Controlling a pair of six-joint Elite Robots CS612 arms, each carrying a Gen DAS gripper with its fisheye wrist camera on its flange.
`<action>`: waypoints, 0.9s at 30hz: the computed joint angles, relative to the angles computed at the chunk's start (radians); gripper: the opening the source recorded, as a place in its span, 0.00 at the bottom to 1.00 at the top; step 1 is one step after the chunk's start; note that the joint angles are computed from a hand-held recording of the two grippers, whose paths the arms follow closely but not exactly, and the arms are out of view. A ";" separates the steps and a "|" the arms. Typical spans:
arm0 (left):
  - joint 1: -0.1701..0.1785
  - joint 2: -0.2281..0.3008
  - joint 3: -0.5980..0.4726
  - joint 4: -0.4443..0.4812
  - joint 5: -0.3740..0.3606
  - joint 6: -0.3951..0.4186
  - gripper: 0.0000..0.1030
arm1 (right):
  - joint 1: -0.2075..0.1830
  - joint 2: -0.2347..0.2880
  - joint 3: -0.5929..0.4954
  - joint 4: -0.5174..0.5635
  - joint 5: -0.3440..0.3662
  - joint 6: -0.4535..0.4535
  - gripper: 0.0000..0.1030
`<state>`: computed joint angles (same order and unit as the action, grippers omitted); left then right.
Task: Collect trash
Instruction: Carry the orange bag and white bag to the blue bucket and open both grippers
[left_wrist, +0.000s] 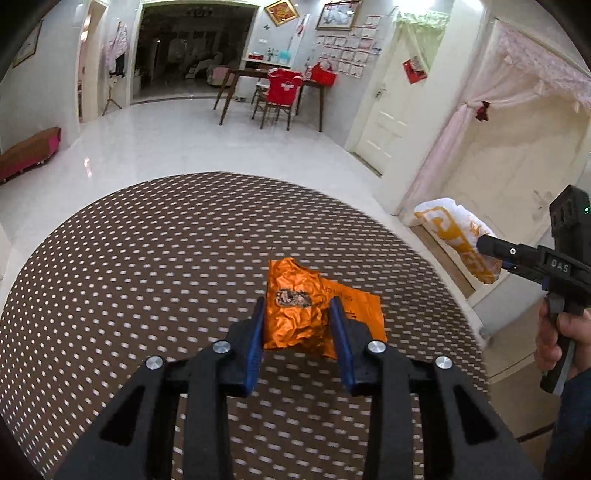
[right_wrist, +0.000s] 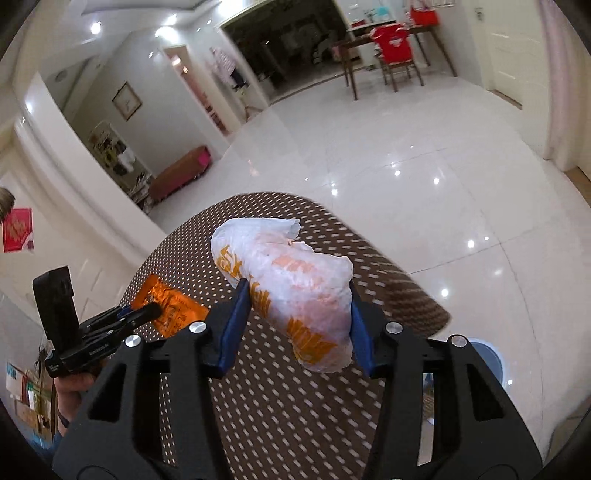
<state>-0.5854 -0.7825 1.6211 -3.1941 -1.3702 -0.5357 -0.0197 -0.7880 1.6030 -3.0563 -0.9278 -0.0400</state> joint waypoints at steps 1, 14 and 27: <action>-0.009 -0.002 -0.004 0.001 0.001 0.010 0.31 | -0.009 -0.005 0.011 -0.014 0.001 0.009 0.48; -0.087 0.037 -0.116 0.023 -0.066 0.109 0.31 | -0.121 -0.019 0.097 -0.133 -0.056 0.162 0.48; -0.116 0.097 -0.235 0.117 -0.139 0.183 0.31 | -0.152 0.052 0.077 -0.036 -0.144 0.233 0.54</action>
